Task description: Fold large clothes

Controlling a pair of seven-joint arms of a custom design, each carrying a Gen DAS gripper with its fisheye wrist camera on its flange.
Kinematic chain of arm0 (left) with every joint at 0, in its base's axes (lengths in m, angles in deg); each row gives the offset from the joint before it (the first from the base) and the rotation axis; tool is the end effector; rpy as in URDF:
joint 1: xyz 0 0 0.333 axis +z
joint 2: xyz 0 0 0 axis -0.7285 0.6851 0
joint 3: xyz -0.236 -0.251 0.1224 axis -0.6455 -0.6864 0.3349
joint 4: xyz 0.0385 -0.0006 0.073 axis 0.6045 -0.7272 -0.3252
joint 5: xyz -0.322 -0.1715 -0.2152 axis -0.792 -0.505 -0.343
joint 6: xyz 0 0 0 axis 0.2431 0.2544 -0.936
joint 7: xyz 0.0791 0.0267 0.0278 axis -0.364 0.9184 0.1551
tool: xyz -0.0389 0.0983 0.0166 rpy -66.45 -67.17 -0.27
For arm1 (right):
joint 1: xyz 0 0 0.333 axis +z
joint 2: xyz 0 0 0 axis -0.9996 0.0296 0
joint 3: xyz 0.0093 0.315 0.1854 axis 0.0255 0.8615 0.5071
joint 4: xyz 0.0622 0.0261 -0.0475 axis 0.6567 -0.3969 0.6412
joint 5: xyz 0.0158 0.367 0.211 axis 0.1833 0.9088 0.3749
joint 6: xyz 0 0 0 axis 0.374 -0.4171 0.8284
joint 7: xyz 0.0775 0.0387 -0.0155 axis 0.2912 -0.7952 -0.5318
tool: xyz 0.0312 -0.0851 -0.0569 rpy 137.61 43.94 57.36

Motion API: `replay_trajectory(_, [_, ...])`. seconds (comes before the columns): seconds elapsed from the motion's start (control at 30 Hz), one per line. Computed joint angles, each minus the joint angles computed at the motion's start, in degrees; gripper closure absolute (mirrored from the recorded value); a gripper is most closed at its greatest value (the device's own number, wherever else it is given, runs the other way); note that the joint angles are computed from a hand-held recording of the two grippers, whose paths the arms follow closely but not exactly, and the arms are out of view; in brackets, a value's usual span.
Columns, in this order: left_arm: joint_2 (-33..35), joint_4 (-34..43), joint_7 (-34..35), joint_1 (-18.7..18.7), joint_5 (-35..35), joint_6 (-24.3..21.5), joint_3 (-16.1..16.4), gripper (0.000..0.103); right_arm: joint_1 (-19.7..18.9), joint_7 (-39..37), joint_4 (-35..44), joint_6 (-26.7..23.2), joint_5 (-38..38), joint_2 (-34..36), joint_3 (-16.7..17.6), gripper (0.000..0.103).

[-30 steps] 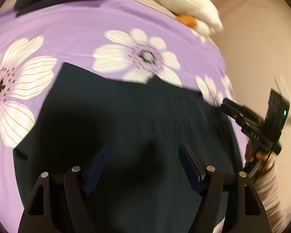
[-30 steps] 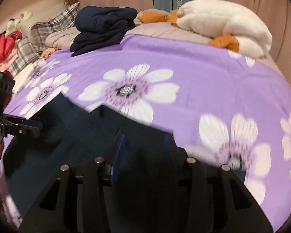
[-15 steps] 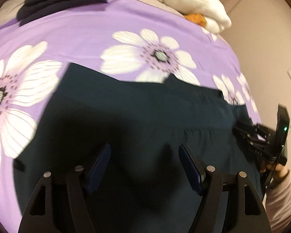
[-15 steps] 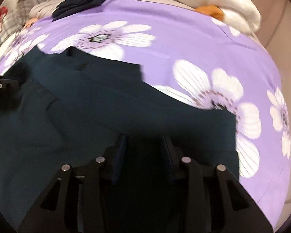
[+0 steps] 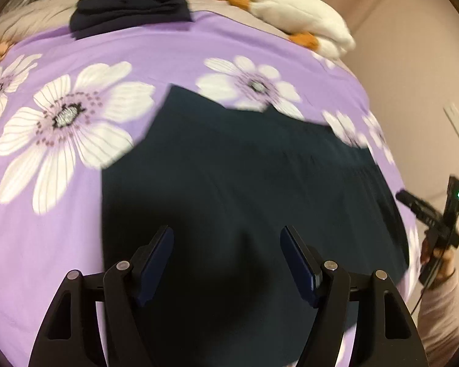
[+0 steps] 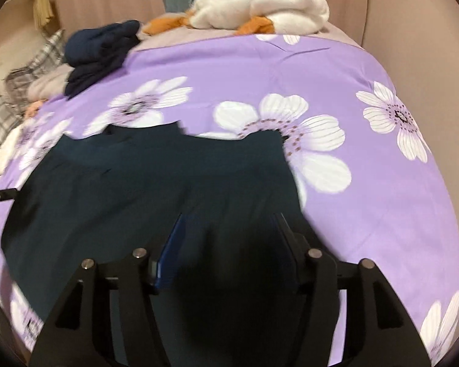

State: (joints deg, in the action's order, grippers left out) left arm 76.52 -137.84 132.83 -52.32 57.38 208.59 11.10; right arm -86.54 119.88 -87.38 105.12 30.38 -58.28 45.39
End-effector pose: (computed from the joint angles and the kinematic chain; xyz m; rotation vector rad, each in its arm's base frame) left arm 0.6516 -0.1711 0.6356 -2.1121 2.0700 -0.8978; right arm 0.6469 -0.0074 0.6611 -1.9480 1.7245 -0.4884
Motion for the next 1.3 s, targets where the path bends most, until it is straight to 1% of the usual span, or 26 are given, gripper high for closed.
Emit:
replay_trajectory(0.1, [-2.6, -3.8, 1.9, -1.3, 1.0, 1.9, -1.0, 0.031, 1.0, -2.8, -6.2, 1.9, 2.2, -4.9, 0.4, 0.046])
replay_trajectory(0.2, [-3.0, -5.3, 1.8, -2.3, 2.4, 3.7, -1.4, 0.031, 2.3, -4.0, -10.9, 1.7, 2.6, -8.6, -0.1, 0.046])
replay_trajectory(0.27, [-2.4, -5.6, 1.5, -2.8, 2.4, 3.8, -1.5, 0.031, 2.9, -3.9, -12.8, 1.5, 0.7, -9.8, -0.3, 0.046])
replay_trajectory(0.33, [-2.0, -6.0, 0.2, -3.3, 4.6, 4.4, -1.5, 0.031, 3.1, -2.4, -14.3, 1.6, -2.0, -10.2, -0.2, 0.046])
replay_trajectory(0.37, [-1.8, -6.4, -0.6, -3.5, 6.1, 4.7, -1.4, 0.031, 3.2, -1.9, -15.1, 2.1, -2.7, -10.3, -0.4, 0.046])
replay_trajectory(0.47, [-2.1, -7.2, -1.1, -3.9, 7.9, 5.1, -1.4, 0.031, 3.4, -1.1, -17.6, 4.5, -3.0, -11.3, -1.0, 0.045])
replay_trajectory(0.6, [-2.7, -8.2, -2.1, -3.8, 8.5, 5.4, -1.2, 0.030, 3.3, 0.8, -18.9, 6.2, -3.5, -12.1, -1.7, 0.044])
replay_trajectory(0.8, [-4.3, -10.5, -4.1, -3.9, 10.1, 6.7, -1.3, 0.030, 3.4, 3.1, -21.0, 7.5, -4.7, -13.8, -2.0, 0.043])
replay_trajectory(1.17, [-5.6, -12.2, -5.3, -3.9, 13.2, 7.3, -1.6, 0.028, 2.6, 6.7, -22.9, 8.0, -7.3, -15.6, -2.7, 0.043])
replay_trajectory(1.3, [-6.1, -12.6, -6.2, -3.9, 15.0, 6.9, -1.7, 0.028, 2.2, 7.4, -23.2, 7.7, -8.3, -16.1, -3.0, 0.043])
